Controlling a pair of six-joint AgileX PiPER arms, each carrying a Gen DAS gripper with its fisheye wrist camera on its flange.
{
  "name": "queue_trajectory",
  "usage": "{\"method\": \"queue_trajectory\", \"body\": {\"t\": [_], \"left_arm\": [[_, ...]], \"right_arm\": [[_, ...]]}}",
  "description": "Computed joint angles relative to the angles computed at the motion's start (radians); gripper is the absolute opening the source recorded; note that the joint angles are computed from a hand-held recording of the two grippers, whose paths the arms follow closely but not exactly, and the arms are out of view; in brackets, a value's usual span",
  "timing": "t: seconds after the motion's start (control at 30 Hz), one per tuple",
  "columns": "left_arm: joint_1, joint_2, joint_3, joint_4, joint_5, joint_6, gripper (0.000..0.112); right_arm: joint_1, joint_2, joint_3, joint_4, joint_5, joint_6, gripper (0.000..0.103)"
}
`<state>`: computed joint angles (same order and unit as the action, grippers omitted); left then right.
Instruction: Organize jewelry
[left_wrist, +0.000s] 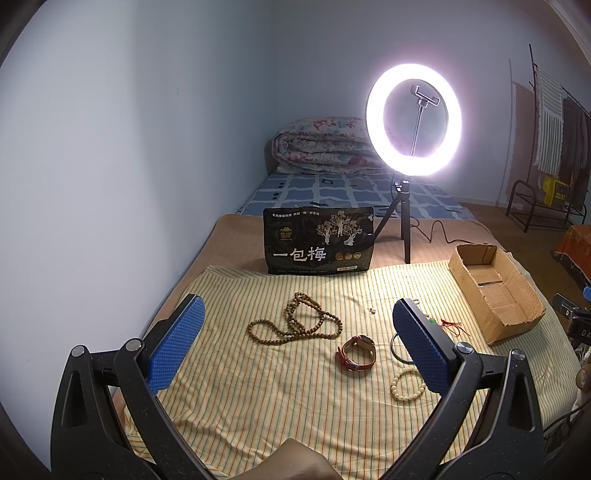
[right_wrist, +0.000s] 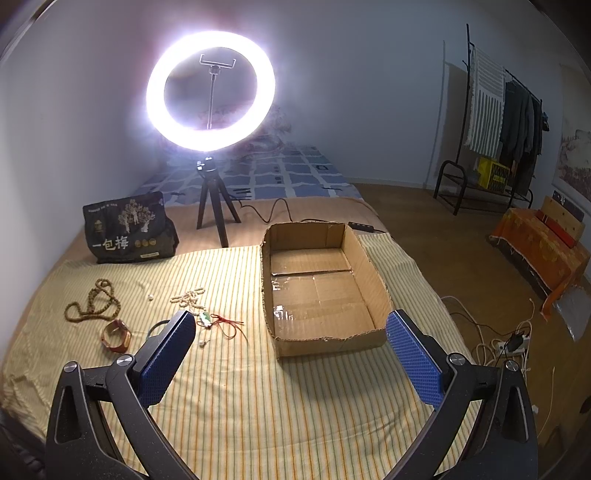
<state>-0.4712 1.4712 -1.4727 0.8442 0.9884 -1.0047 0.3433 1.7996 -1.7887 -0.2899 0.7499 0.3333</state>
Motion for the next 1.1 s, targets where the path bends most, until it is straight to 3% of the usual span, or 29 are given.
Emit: {"method": "queue_trajectory", "body": {"t": [0.77, 1.1], "left_arm": [[0.01, 0.011, 0.029, 0.007, 0.0, -0.029, 0.103], [0.102, 0.065, -0.002, -0.128, -0.026, 0.085, 0.103]], "right_arm": [[0.011, 0.012, -0.005, -0.004, 0.01, -0.003, 0.102], [0.048, 0.061, -0.046, 0.048, 0.007, -0.104, 0.102]]}}
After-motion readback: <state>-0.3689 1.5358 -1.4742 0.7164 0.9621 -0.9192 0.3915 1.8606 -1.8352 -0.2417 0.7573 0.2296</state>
